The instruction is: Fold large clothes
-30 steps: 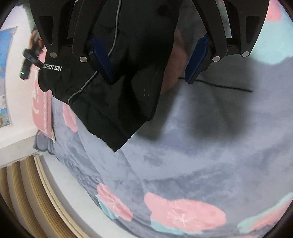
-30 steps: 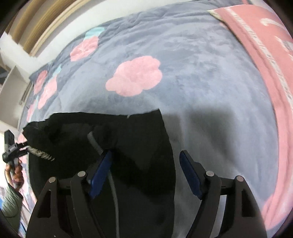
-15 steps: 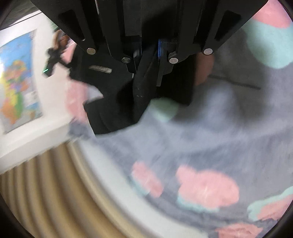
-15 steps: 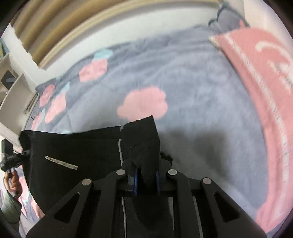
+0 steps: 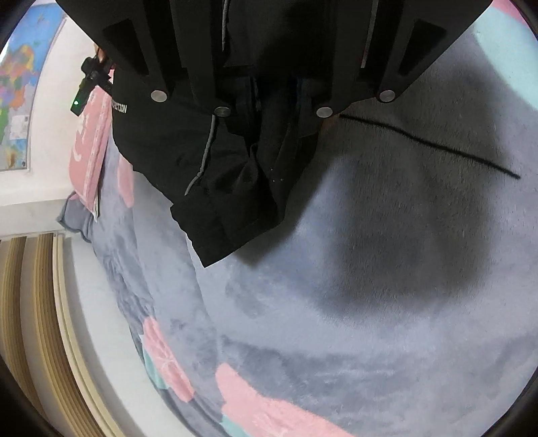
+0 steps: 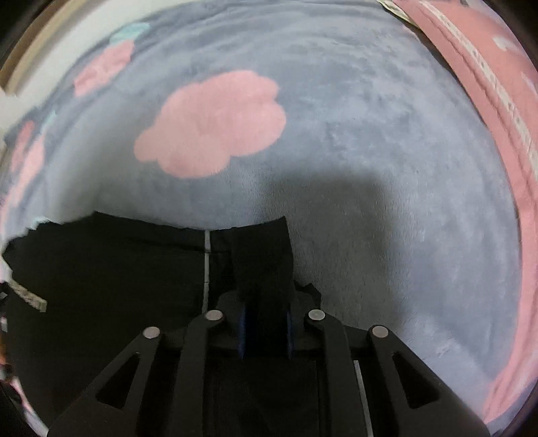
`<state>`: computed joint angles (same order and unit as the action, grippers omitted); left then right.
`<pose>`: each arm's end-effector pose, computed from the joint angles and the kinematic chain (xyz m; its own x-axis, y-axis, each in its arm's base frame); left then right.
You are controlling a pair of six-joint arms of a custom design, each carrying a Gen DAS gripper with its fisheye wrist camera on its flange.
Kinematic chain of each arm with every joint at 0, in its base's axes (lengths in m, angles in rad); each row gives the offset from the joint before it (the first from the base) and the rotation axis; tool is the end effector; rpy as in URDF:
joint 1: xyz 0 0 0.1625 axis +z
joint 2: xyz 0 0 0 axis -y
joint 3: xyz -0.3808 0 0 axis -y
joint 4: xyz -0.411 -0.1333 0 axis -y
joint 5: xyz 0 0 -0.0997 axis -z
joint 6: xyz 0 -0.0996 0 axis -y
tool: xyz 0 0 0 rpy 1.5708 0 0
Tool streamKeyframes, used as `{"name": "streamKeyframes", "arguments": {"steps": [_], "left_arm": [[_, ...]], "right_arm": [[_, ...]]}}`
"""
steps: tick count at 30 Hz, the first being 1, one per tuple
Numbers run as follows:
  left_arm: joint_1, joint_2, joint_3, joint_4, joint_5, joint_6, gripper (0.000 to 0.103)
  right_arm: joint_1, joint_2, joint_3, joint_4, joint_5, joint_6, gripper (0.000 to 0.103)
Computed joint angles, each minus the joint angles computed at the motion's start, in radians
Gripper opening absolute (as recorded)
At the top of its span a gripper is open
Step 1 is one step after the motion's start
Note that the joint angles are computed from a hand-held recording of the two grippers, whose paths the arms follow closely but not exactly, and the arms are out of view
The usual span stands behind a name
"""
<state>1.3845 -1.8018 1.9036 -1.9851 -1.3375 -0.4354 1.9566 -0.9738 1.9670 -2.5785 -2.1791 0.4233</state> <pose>0.0709 -0.4676 0.4299 -0.9531 -0.2943 -0.0698 -0.2490 0.8944 -0.3715 0.2737 -0.4710 0.0528 -0.8506 0.1060 0.5150 -0.0295 0.9683 -0.2479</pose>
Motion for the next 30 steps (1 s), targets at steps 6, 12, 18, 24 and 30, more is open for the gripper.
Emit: {"name": "streamKeyframes", "arguments": {"steps": [6,12,18,24,30], "left_arm": [[-0.034,-0.052,-0.047,0.082,0.055,-0.005,0.058],[-0.112,-0.190,-0.030,0.105,0.086,-0.008,0.060],[-0.379,-0.278,0.069,0.230,0.135,-0.046,0.060],[-0.624,-0.307,0.234,0.308,0.175,-0.076,0.060],[-0.598,-0.248,0.323,0.339,0.218,-0.139,0.060]], "right_arm": [[0.042,-0.072,0.021,0.027,-0.037,0.037,0.049],[0.145,-0.207,0.099,0.010,-0.030,0.108,0.053],[0.257,-0.188,0.097,0.049,0.109,0.169,0.053],[0.332,-0.073,0.032,0.016,0.205,0.148,0.059],[0.337,0.058,-0.002,0.054,0.134,0.156,0.063]]}}
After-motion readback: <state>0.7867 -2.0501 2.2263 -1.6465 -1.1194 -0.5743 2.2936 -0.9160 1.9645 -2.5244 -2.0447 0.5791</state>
